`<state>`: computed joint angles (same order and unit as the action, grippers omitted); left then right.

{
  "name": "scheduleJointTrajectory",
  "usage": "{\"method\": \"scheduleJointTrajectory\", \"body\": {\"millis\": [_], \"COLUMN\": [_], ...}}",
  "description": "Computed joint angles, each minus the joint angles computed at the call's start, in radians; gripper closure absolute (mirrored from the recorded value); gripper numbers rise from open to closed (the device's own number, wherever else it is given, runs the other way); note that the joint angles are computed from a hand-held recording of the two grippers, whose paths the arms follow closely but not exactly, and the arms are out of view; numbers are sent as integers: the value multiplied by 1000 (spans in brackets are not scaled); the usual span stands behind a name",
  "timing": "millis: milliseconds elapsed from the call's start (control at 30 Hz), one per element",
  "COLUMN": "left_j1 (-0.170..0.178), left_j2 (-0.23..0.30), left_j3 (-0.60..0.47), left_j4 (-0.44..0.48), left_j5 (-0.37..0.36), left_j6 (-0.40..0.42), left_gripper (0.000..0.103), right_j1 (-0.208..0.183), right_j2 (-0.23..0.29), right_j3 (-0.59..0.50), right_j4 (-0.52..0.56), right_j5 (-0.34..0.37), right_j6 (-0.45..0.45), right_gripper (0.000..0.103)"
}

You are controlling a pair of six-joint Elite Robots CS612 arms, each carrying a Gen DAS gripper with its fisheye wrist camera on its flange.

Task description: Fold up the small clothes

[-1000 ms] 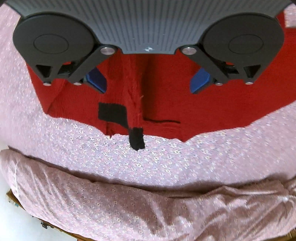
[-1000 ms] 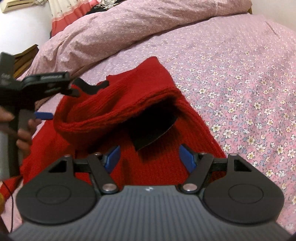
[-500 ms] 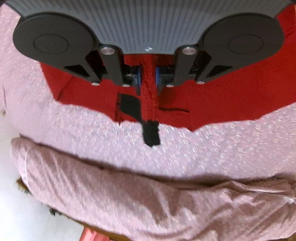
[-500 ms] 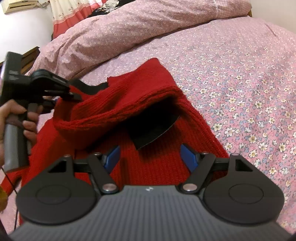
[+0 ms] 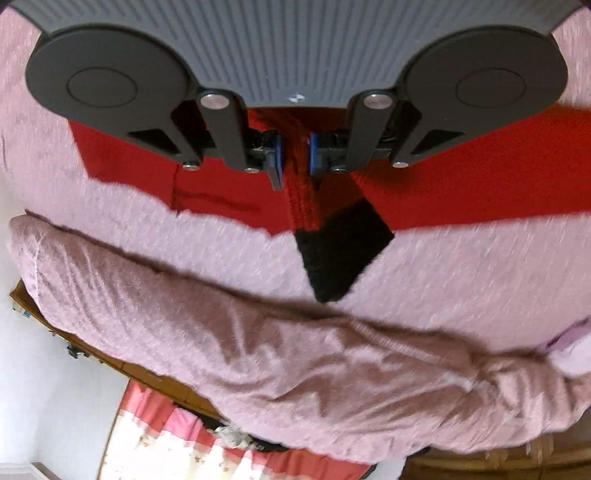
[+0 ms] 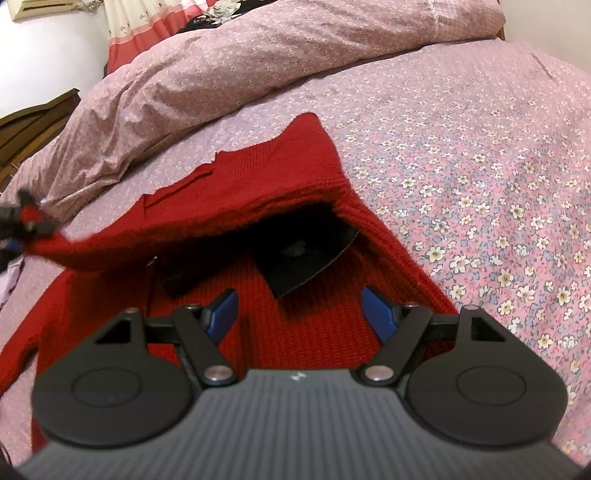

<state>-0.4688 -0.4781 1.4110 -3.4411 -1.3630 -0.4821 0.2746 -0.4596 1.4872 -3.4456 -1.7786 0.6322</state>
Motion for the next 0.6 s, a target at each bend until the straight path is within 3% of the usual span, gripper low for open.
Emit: {"method": "scheduleJointTrajectory", "body": {"millis": [133,233,467,600], "left_j1": [-4,-7,10,23], "left_j2": [-2,-9,-45,-81], "left_j3": [37,54,121,165], "left_j4": [49,93,48,57], "left_j5": [22,31,-18,22], "left_j6": [-36,-11,80,75], "left_gripper": [85,79,61,54], "right_j1": [-8,-18,-55,-58], "right_j2": [-8,-17,-34,-42], "right_j3": [5,13,44,42], "right_j4": [12,22,-38,-29], "right_j5": [24,61,198,193], "right_j6": [17,31,124,121], "right_gripper": [27,27,27,27]}}
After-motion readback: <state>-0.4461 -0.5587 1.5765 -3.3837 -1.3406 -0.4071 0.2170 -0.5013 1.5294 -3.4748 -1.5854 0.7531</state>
